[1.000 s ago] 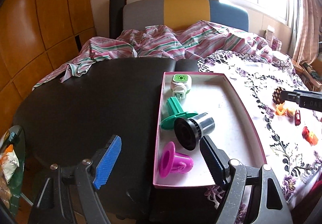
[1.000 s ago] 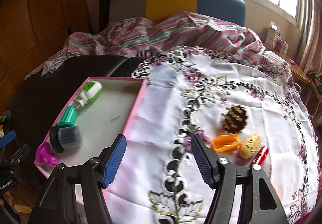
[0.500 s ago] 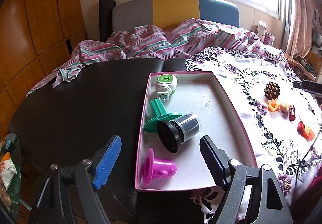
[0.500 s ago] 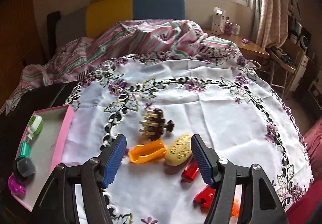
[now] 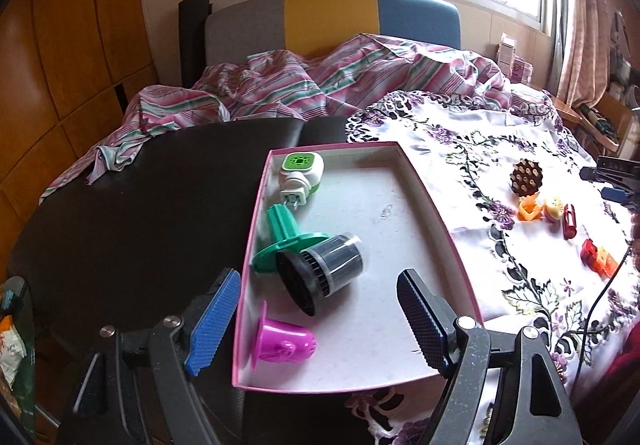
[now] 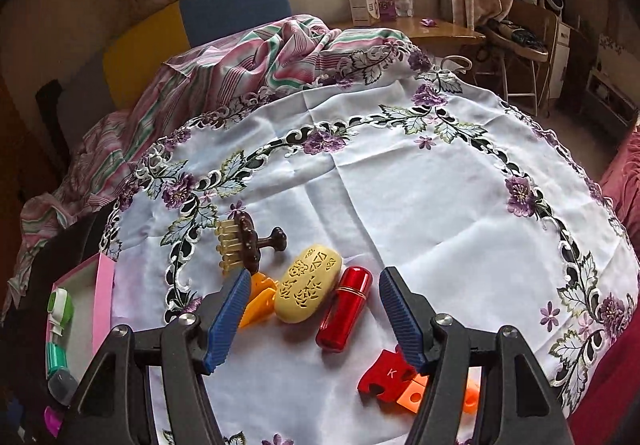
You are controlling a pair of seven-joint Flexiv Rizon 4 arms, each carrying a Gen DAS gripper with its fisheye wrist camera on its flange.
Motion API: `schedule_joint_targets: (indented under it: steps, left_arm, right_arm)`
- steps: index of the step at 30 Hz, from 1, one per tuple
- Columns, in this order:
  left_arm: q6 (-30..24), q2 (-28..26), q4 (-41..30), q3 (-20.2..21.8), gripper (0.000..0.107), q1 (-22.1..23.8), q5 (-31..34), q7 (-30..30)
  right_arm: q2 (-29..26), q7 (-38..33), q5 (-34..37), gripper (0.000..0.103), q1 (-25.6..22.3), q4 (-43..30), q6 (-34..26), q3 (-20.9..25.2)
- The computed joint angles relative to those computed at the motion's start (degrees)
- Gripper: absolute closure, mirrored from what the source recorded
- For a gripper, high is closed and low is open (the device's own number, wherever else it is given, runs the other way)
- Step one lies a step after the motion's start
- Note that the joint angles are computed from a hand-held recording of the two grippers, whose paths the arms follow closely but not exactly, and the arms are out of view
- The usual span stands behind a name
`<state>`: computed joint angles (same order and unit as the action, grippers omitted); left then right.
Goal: Organize rigid objects
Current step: 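Move both tools back toward the remaining toys on the cloth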
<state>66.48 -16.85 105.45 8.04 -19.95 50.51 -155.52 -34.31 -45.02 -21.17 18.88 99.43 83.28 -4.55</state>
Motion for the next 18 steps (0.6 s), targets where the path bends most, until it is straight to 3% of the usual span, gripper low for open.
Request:
schedule_joint_targets:
  steps: [10,18]
  left_arm:
    - [1.4,-2.6,-3.5,-0.6,0.026,-0.4,-2.7,4.6]
    - [5.2,-7.3,-7.5,-1.5,0.026,-0.6,-10.4,14.0]
  right_arm:
    - [-0.3,-0.1,3.1,0.036,-2.7,-1.0,-1.1,3.0]
    - [-0.1,0.7,5.8,0.036,-3.9,-1.0,-0.5,4.0]
